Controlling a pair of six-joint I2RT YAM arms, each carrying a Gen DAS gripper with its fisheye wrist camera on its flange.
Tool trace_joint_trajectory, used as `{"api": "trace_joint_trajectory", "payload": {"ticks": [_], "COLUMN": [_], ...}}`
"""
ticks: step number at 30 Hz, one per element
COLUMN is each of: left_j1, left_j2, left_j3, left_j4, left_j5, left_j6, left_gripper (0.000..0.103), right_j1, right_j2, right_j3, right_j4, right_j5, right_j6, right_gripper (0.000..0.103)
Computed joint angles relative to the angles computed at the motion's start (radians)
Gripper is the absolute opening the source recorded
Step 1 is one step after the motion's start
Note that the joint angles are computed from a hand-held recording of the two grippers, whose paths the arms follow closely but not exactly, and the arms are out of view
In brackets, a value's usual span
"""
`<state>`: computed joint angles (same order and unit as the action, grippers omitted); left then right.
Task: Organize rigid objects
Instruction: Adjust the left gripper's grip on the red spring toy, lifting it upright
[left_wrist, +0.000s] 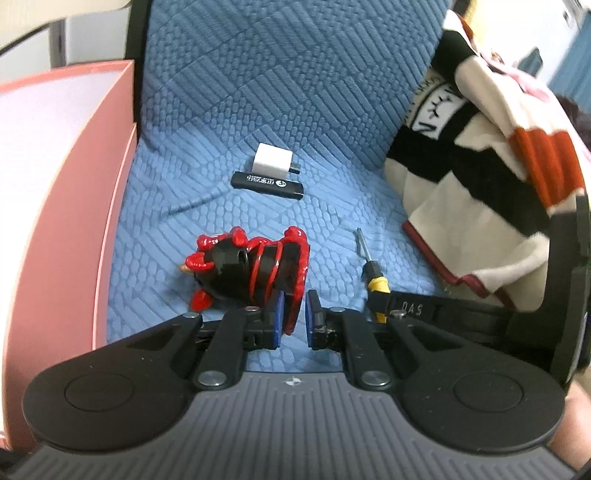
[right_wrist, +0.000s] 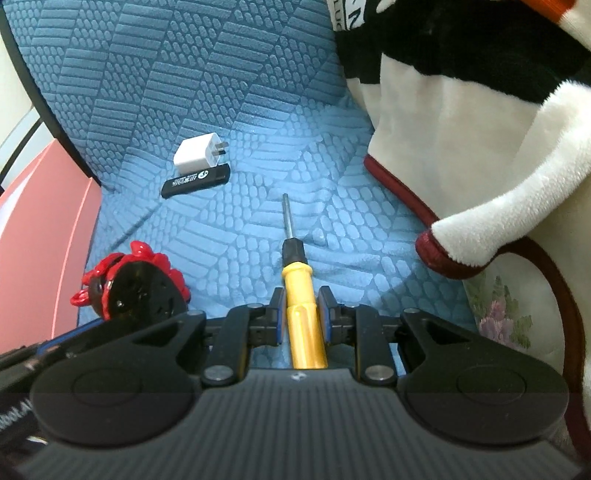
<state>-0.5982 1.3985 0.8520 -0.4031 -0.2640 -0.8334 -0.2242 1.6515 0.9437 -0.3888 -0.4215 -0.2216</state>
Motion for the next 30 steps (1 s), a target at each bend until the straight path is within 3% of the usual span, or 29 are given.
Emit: {"api": "trace_joint_trajectory", "payload": {"ticks": [2, 4, 5, 8, 12, 22, 30], "left_j1": [0.013, 0.018, 0.014, 0.014, 0.030, 0.081, 0.102], "left_j2": [-0.008, -0.012, -0.013, -0.005, -0.004, 0.020, 0.069], "left_j3": [-0.008, -0.015, -0.017, -0.007, -0.013, -0.045, -0.044], "left_j4": [0.011, 0.018, 0.017, 0.007, 0.001, 0.066, 0.089], "left_j5": [0.021, 0.030, 0.019, 0.014, 0.014, 0.062, 0.097], "left_j6": [-0.025, -0.048, -0.060, -0.080, -0.188, -0.382, -0.430], "left_gripper": [0.028, 0.055, 0.058, 0.059, 0.066, 0.066, 0.067], "right_j1": [0.002, 0.002, 0.002, 0.000, 0.003, 0.005, 0.015], "right_j2": [0.000, 0.000, 0.000, 0.000, -0.007, -0.012, -0.032], "right_j3": [-0.004, -0.007, -0.007, -0.009, -0.021, -0.035, -0.052], "right_j4": [0.010, 0.016, 0.018, 0.023, 0.038, 0.063, 0.082], "right_j5": [0.003, 0.003, 0.002, -0.001, 0.003, 0.010, 0.026], "right_j6": [-0.001, 0.000, 0.002, 0.007, 0.008, 0.017, -0.004], "right_gripper": [0.023, 0.023, 0.023, 0.023, 0.023, 0.022, 0.022]}}
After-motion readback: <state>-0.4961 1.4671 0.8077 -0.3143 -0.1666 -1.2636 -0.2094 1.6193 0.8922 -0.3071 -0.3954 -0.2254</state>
